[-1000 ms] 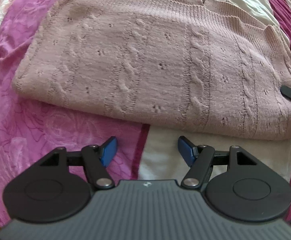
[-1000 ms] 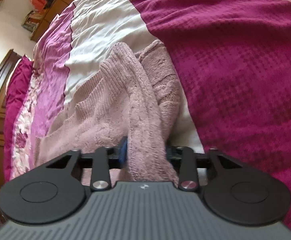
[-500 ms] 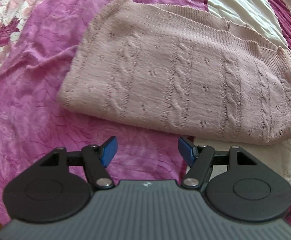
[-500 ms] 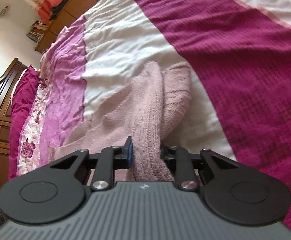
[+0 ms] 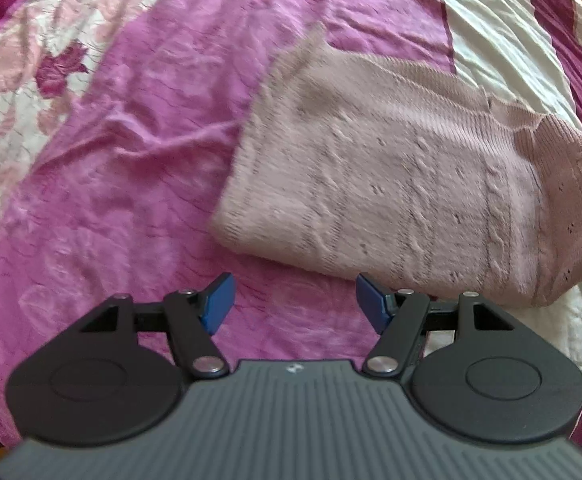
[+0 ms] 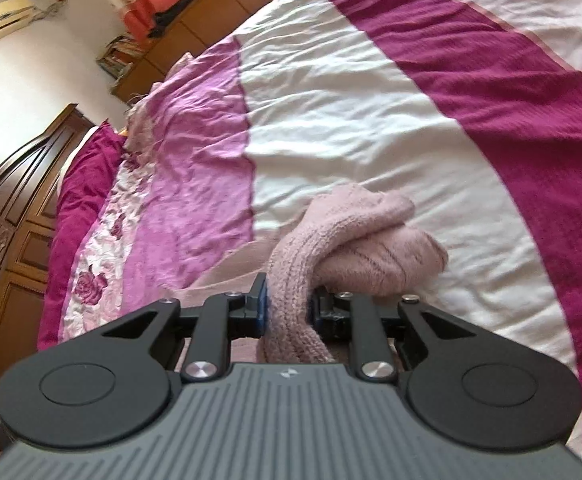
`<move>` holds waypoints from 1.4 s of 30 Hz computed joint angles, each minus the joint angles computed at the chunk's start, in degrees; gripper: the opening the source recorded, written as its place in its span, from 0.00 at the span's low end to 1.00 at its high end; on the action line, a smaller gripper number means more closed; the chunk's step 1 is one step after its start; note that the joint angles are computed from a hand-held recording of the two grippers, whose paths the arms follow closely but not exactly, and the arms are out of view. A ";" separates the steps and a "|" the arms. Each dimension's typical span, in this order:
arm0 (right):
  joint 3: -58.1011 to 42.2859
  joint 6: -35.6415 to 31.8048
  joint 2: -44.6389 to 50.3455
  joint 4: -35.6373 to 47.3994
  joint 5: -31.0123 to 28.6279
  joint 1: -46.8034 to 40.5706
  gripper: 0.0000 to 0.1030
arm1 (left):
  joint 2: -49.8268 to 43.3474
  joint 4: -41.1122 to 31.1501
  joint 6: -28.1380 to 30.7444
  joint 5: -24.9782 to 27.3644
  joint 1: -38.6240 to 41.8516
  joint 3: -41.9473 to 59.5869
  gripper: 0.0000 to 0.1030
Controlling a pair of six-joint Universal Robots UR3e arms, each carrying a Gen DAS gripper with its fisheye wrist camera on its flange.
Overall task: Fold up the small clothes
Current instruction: 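Close the right tool on the side edge and fold it over the cardigan, then open the right tool to release the folded side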
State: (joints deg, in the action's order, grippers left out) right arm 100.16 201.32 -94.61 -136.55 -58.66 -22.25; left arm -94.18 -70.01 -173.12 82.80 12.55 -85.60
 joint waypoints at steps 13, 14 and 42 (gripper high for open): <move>-18.50 15.15 14.40 -4.61 -12.51 21.81 0.21 | 2.98 -4.07 8.81 -4.51 12.20 0.76 0.66; -20.79 15.63 16.34 -4.36 -13.23 23.28 0.21 | 3.03 -4.47 9.72 -4.82 13.38 1.05 0.66; -58.62 18.31 31.35 29.23 -22.92 37.55 0.65 | -2.94 -26.00 21.79 -11.42 23.26 25.95 0.66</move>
